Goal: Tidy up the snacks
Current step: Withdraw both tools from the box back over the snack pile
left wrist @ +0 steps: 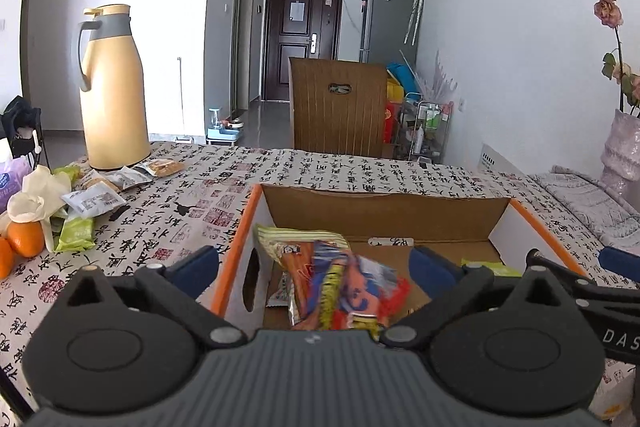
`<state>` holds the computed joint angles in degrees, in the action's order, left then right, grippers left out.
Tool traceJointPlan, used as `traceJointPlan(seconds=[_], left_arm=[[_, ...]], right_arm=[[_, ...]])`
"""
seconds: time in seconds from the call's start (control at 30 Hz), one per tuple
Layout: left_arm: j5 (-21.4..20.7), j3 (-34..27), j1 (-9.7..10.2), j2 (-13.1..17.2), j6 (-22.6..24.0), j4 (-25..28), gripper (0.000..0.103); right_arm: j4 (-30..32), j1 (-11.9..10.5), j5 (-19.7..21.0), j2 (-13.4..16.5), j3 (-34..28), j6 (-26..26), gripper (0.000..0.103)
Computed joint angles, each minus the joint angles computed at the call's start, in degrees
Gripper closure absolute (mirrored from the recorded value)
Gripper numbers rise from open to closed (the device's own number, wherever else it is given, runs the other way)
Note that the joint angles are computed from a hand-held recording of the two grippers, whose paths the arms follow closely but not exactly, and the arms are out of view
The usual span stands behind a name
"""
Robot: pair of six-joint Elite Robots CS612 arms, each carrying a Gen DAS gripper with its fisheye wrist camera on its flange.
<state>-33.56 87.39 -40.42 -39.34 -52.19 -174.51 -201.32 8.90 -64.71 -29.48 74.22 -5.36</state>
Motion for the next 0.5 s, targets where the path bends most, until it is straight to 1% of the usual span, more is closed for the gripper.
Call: traceJointPlan(seconds=[0.3, 0.5], left_arm=[[0.16, 0.11, -0.18, 0.02, 0.55, -0.73, 0.0], [0.82, 0.03, -0.43, -0.22, 0.9, -0.67, 0.0]], right_arm=[[0.03, 0.07, -0.14, -0.04, 0.02, -0.27, 0.0], [-1.18, 0.04, -0.04, -0.45, 0.52, -0.72, 0.0]])
